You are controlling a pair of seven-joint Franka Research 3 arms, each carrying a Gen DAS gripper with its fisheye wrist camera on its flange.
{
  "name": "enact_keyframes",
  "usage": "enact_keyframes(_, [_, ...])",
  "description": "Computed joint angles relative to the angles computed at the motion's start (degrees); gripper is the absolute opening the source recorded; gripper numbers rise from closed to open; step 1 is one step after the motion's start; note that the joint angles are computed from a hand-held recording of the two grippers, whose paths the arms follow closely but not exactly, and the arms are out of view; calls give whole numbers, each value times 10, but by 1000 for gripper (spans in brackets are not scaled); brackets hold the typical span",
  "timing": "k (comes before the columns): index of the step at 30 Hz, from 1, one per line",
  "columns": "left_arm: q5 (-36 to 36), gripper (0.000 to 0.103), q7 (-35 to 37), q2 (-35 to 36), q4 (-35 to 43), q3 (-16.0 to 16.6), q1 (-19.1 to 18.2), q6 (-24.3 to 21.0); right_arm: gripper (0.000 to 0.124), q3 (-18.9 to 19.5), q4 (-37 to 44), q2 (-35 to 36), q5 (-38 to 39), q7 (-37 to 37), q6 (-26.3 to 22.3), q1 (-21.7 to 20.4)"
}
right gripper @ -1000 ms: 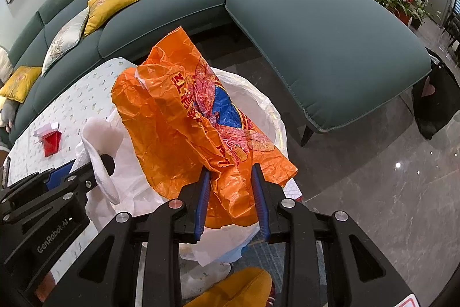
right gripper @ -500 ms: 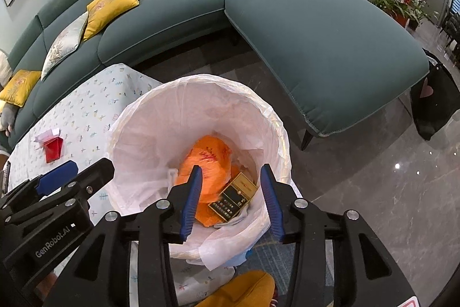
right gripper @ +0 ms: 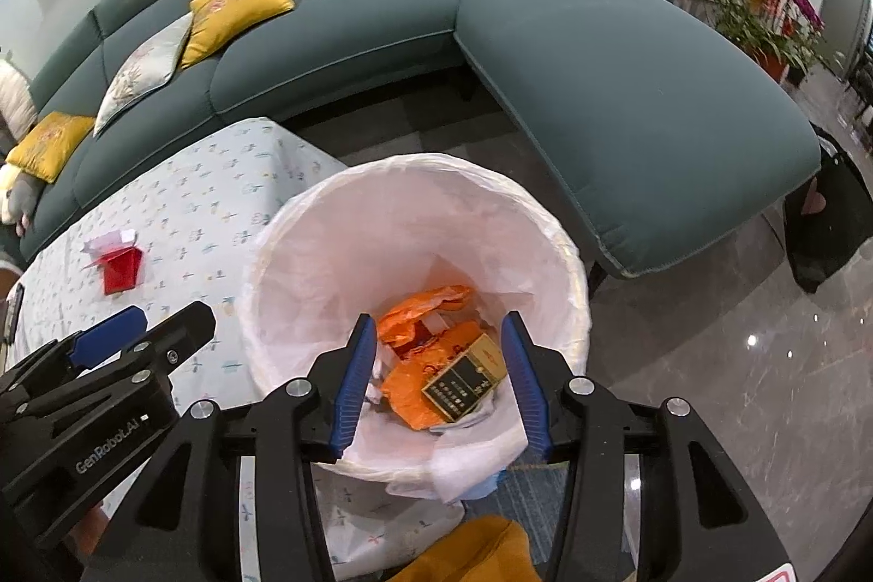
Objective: Collect trash
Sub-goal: 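Open both grippers to drop the gloves and bag into the wastebasket, then grasp the white tissue with the left gripper while the right grasps the red envelope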
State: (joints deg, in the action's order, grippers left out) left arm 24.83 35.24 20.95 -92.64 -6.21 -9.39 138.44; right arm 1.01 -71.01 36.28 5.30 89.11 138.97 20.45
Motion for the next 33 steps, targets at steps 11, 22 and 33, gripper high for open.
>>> enact_keyframes(11, [30, 70, -56, -99, -129, 12, 31, 19, 47, 11, 2, -8, -14, -15, -5, 35])
enact_keyframes(22, [49, 75, -84, -193, -251, 17, 87, 34, 48, 23, 41, 14, -29, -32, -26, 84])
enact_keyframes(33, [39, 82, -91, -259, -342, 34, 153, 45, 49, 31, 209, 122, -36, -47, -111, 146])
